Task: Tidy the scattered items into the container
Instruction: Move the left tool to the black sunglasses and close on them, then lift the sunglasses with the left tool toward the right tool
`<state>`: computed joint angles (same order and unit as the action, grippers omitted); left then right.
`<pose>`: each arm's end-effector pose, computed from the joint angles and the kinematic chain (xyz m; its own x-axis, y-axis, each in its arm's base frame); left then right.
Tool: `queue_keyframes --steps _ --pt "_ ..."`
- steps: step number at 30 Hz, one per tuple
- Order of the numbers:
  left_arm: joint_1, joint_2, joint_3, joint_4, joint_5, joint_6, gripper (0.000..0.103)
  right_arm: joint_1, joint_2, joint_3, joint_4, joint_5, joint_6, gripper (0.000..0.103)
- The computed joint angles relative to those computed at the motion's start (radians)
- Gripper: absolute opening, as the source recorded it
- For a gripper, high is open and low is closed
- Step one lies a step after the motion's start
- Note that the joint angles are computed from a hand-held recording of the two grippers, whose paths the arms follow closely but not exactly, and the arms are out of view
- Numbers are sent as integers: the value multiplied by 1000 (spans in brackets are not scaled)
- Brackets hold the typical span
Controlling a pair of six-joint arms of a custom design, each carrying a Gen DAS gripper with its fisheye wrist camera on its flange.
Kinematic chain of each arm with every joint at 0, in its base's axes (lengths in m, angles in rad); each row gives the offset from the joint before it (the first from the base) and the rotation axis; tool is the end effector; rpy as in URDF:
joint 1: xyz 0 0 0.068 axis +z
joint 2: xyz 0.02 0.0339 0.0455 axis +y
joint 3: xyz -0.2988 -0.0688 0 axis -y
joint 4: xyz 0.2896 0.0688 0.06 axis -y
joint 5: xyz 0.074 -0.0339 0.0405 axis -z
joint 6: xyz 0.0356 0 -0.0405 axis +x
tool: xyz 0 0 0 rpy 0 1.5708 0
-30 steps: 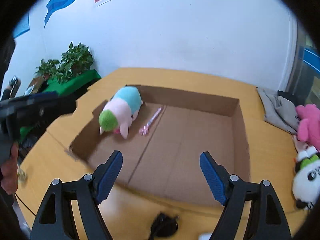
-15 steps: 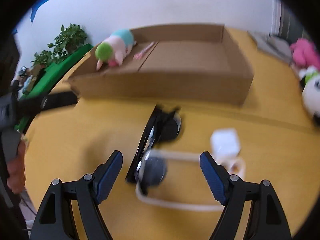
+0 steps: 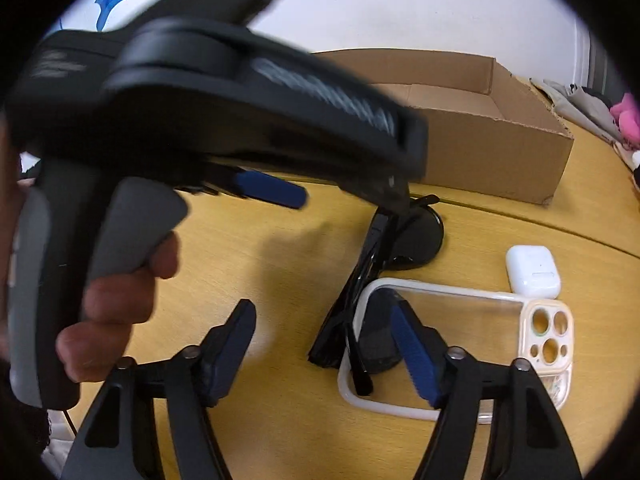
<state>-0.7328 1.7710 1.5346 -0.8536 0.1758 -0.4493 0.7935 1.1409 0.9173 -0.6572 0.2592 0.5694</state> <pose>0.3121 -0.2892 0.3001 -0.9058 0.2399 -0.3492 0.3612 0.8681 -0.3406 0.1890 0.1791 0.2958 -0.7653 -0.0348 -0.6427 -0.1923 0.9653 0.1767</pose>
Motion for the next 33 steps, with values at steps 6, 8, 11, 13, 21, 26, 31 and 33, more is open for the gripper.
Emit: queue_keyframes --steps 6,8,11,13,21,26,31,33 --pt "-28 50 30 -35 -8 28 49 -31 -51 -29 -19 2 19 57" --pt "-28 57 35 -36 12 35 38 -37 -69 -36 -29 -7 24 57" --pt "-32 52 32 -33 11 35 26 -51 -112 -51 -46 -34 20 57" --pt "-35 51 34 -46 -11 46 12 -76 -159 -65 -66 -49 -9 57" --pt "-17 30 -2 -25 18 51 10 -245 -250 -108 -135 -150 -95 58" --pt "-8 -3 -33 -13 26 38 8 -227 -216 -112 -99 -164 -132 59" --pt "11 -41 -66 -12 34 42 8 -227 -200 -118 -80 -171 -156 60" --pt "14 -54 -82 -8 35 44 8 -212 -193 -112 -85 -157 -157 60"
